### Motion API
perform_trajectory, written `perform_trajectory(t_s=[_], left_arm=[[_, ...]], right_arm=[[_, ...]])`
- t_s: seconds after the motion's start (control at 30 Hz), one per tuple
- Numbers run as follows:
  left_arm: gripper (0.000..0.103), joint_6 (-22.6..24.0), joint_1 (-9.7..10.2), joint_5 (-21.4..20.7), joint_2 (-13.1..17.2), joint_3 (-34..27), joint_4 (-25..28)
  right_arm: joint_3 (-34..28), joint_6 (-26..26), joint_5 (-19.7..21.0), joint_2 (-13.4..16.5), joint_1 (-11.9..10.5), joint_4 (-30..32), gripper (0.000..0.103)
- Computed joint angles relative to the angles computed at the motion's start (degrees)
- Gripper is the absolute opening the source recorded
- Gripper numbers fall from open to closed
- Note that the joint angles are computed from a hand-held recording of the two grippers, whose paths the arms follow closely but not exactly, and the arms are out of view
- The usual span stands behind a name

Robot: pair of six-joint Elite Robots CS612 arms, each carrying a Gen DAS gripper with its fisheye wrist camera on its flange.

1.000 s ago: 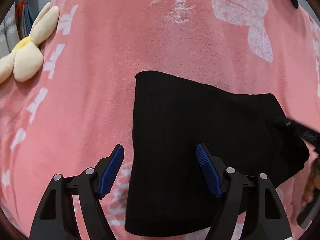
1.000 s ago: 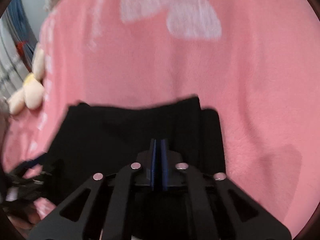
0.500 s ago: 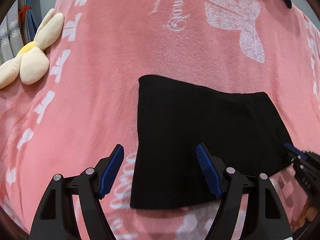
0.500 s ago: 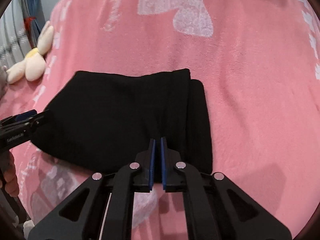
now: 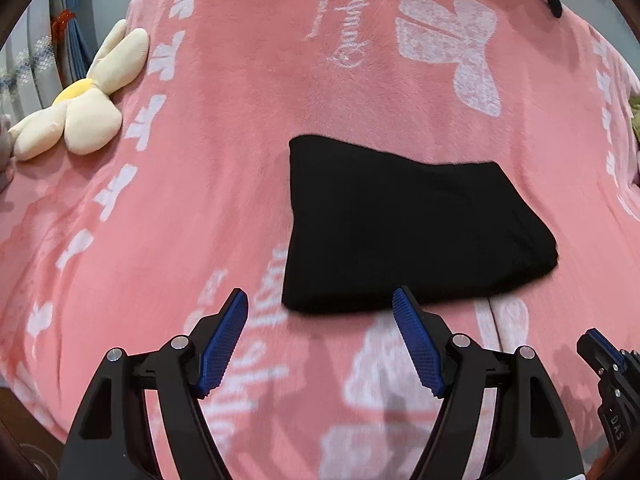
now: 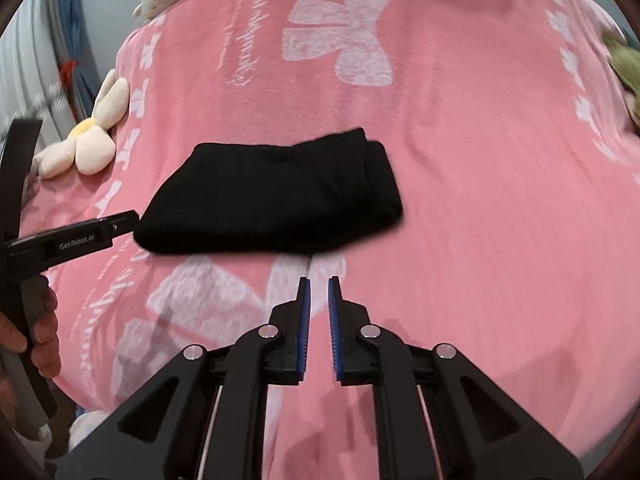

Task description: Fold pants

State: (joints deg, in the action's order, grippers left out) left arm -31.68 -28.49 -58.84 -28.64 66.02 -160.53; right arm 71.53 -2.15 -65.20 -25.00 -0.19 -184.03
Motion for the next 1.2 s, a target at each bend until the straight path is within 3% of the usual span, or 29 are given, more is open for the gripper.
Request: perform_trajectory(t_s=[0.1,0.4,0.53,0.63,0.73,0.83,1.07,1.2], left_arm=[[0.072,-1.15,-0.63,0.03,-1.5,3.34,-0.82],[0.072,-3.97,-2.01,0.49,-4.0,10.95,-2.97],[0.072,-4.31,-2.28,1.05,-3.66,12.67,-5.09],[0.073,-2.81,-3.04,5.29,-2.66,13.42,-7.32],[0.073,-3.31,-2.58,2.62,-2.71,13.63,-8.2],[0.078,-4.19,-2.62,3.42,-2.78,14.2,-9.57],[0.085,-3.91,-3.25,5.43,-2.6,14.16,-9.21],[0.086,-2.99,-3.46,5.43,-2.61,14.62,-11.17]], right_arm=[[3.74,-1.66,-2.23,-1.26,0.14,-1.61,0.01],[7.34,-0.28,-2.14,-2.54,-0.16,-2.46,0.01],[7.44,-0.16,-4.65,-2.63,0.38,-1.62,0.01],[7.59,-0.47,-6.25,-2.66,0.74,-2.02,0.01],[7.41,-1.98,-8.11,-2.66,1.31,-1.41,0.01],[7.3,-3.91,-9.58,-2.57,1.98,-1.27,0.01],[7.61,-7.34,-10.26,-2.24,3.09,-3.18,0.01],[7.95,-6.13,-8.49,-2.23,2.75,-4.27,0.014]])
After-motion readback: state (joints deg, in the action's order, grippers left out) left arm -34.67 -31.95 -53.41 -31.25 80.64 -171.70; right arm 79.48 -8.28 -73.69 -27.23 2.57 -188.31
